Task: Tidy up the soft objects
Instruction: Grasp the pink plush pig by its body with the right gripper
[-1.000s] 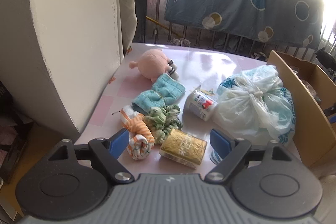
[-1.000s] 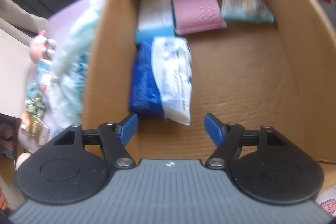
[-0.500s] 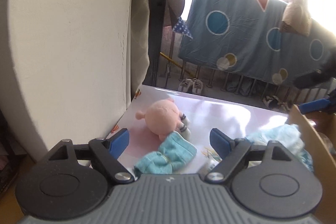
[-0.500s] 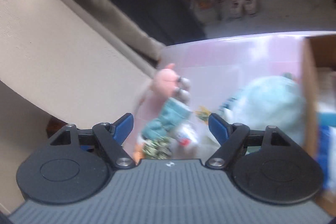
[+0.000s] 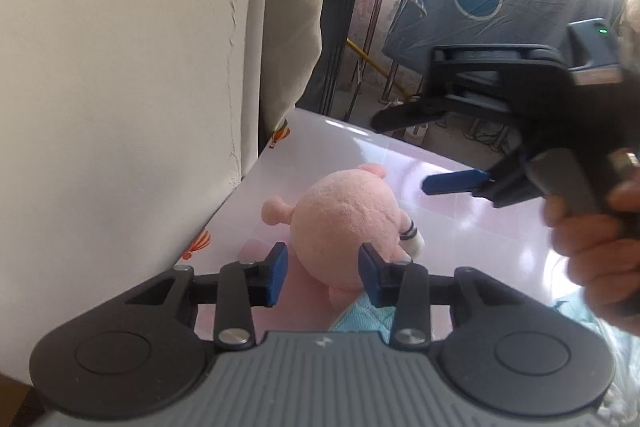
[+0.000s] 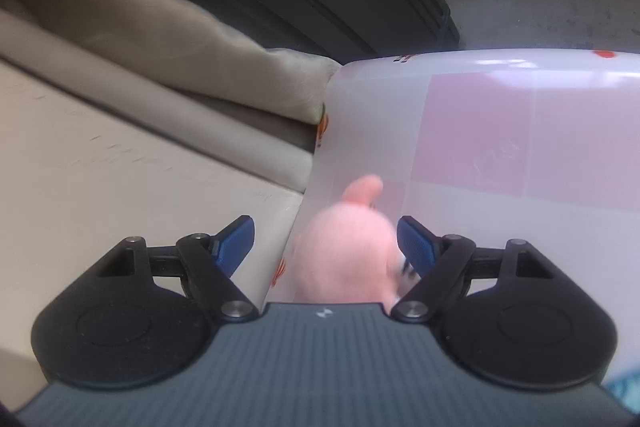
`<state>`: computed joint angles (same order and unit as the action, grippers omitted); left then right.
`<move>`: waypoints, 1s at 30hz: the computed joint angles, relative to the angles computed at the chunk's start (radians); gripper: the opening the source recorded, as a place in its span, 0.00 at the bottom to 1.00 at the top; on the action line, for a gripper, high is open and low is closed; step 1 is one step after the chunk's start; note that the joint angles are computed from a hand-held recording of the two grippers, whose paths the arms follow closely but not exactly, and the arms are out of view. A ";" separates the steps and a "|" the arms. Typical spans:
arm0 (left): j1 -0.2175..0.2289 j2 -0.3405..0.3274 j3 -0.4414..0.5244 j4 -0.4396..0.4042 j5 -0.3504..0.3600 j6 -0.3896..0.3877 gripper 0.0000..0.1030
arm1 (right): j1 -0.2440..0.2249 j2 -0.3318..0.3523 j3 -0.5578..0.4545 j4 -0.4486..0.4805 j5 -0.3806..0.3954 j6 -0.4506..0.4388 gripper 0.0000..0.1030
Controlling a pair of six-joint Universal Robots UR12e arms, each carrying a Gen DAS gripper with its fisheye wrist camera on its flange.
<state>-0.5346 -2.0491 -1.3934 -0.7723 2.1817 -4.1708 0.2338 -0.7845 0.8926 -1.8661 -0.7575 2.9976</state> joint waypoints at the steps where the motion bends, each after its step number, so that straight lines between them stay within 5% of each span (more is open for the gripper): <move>1: 0.006 -0.002 -0.002 0.007 -0.016 0.002 0.36 | 0.006 0.017 -0.014 -0.017 -0.008 0.021 0.76; 6: 0.027 -0.009 -0.006 0.015 -0.075 -0.022 0.31 | 0.030 0.076 -0.063 -0.011 -0.045 0.022 0.77; 14: 0.037 -0.015 -0.003 0.018 -0.129 -0.025 0.31 | 0.021 0.033 -0.009 0.127 -0.022 -0.173 0.71; 17: 0.045 -0.012 -0.006 0.044 -0.165 -0.030 0.34 | 0.020 -0.002 0.030 0.109 -0.065 -0.206 0.62; 23: 0.024 -0.006 0.014 0.054 -0.121 0.004 0.38 | 0.012 -0.087 0.132 -0.007 -0.090 -0.189 0.58; 30: -0.033 0.027 0.030 0.168 -0.064 0.094 0.39 | -0.038 -0.221 0.260 -0.137 -0.027 -0.144 0.58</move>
